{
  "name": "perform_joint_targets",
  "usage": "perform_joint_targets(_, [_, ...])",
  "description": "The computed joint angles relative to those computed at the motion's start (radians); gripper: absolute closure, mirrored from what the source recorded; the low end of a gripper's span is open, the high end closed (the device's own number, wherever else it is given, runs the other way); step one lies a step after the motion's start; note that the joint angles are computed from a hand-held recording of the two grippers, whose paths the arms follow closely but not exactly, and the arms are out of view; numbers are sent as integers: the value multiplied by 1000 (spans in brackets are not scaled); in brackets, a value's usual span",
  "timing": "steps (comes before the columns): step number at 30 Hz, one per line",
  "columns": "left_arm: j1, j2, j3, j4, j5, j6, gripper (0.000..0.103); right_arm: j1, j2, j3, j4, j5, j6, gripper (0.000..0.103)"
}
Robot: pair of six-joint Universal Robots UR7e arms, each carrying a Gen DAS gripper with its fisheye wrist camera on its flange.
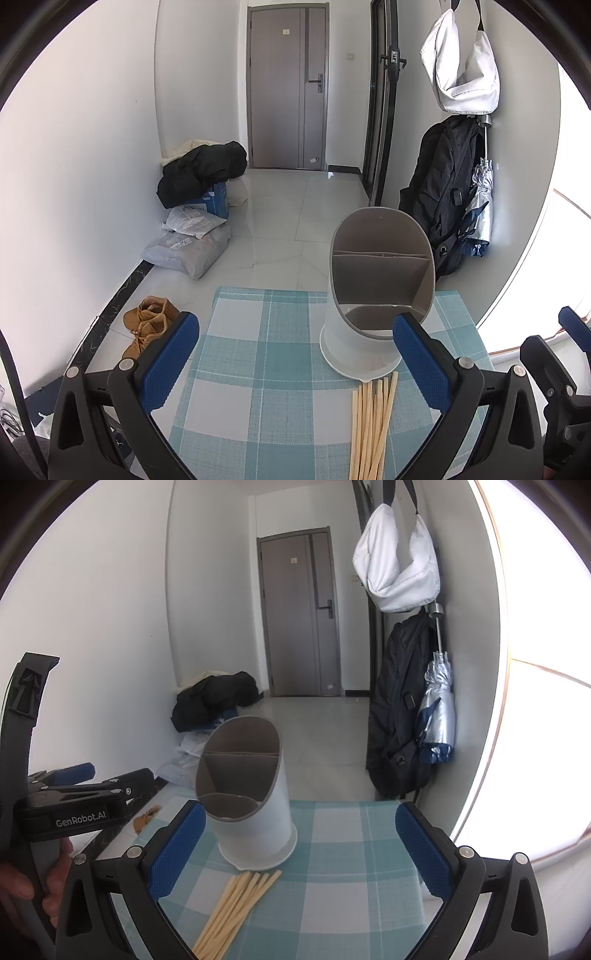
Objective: Organize utensils
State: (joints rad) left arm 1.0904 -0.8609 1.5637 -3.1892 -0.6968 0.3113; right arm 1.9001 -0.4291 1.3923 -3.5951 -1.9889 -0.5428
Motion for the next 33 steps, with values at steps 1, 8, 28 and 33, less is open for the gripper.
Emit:
perform_joint_targets(1, [-1, 2, -1, -5, 4, 5, 1, 0, 1, -2, 0, -2, 0, 0])
perform_joint_targets(8, [-1, 6, -2, -6, 1, 15, 1, -3, -3, 1, 14, 4, 21, 0])
perform_joint_targets(28, [6, 8, -9, 9, 11, -14, 1, 2, 6, -6, 1, -10, 4, 0])
perform_joint_targets(33, [2, 13, -7, -15, 16, 11, 1, 2, 6, -5, -2, -9, 5, 0])
